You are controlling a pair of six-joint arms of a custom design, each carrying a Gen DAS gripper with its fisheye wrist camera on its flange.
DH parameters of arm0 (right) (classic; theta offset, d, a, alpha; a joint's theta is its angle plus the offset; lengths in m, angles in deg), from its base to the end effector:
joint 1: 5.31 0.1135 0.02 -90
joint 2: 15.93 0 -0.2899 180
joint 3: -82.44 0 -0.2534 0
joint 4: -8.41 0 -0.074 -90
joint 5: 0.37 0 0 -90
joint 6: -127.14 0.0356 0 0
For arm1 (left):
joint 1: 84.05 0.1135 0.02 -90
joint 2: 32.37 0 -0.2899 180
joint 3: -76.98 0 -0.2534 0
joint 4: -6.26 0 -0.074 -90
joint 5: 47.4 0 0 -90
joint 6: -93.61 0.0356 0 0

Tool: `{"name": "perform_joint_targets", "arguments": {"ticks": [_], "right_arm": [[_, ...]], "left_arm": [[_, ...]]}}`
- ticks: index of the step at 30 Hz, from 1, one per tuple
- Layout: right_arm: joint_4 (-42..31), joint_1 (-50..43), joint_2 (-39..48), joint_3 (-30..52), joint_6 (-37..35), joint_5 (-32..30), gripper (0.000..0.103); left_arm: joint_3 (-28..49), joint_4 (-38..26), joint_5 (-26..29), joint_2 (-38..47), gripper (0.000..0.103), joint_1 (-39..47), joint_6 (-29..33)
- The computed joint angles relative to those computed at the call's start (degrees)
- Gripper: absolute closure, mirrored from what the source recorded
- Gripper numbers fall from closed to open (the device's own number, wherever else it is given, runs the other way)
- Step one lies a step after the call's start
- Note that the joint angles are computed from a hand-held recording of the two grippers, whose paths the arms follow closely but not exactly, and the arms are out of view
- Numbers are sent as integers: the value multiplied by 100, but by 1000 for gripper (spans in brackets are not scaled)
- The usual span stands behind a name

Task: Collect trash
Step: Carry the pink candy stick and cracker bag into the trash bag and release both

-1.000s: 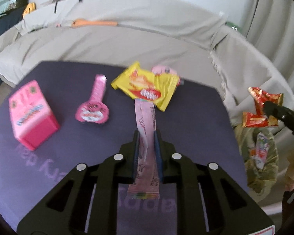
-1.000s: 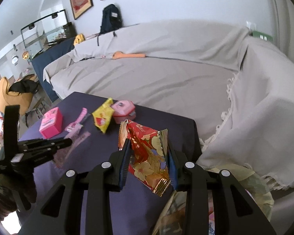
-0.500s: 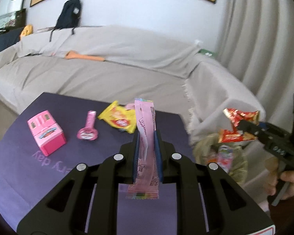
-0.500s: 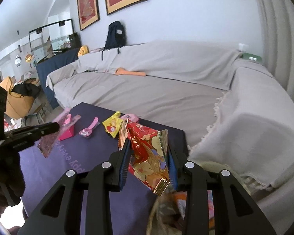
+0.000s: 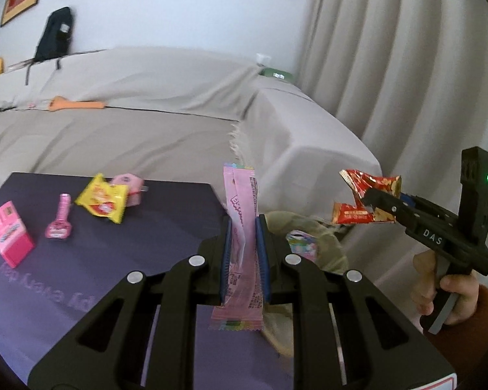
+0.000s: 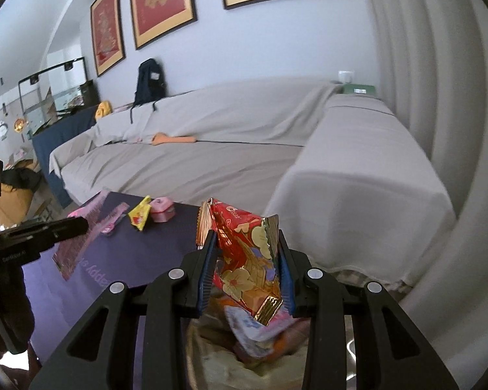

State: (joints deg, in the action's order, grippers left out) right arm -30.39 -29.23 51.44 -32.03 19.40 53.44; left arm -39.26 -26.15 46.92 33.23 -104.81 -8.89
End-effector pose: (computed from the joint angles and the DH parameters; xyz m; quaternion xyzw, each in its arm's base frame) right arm 0.2276 -0.0780 0.3060 -0.0829 0.8694 0.1226 0.4713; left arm 0.2272 -0.0890 0.3077 0.0812 0.8798 -0.1656 0.4381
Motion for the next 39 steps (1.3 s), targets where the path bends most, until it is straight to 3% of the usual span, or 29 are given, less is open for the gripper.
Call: {"name": "perform_joint_targets", "arguments": {"ticks": [9,20,27,34,39], "right_arm": [[74,-830,480,2,-276,-363,70],[438,-1137,1163,-116,-370,-311,70],[593,-1203,1441,-165,-446,-290,70],[680,-1284,1718,-108,-427,-300,70],[733,-1250,1804,-118,-371,-273,70]], "left_arm": [[331,419,-254,1116,89,-1000,-226],[547,1091,423,2720,89,-1106,-371],[1106,1169,135,3858,89,-1343,-251],[1154,1268,75,4129,88,-1414,-245],[1059,1345,320,4058,75,-1337,-417]]}}
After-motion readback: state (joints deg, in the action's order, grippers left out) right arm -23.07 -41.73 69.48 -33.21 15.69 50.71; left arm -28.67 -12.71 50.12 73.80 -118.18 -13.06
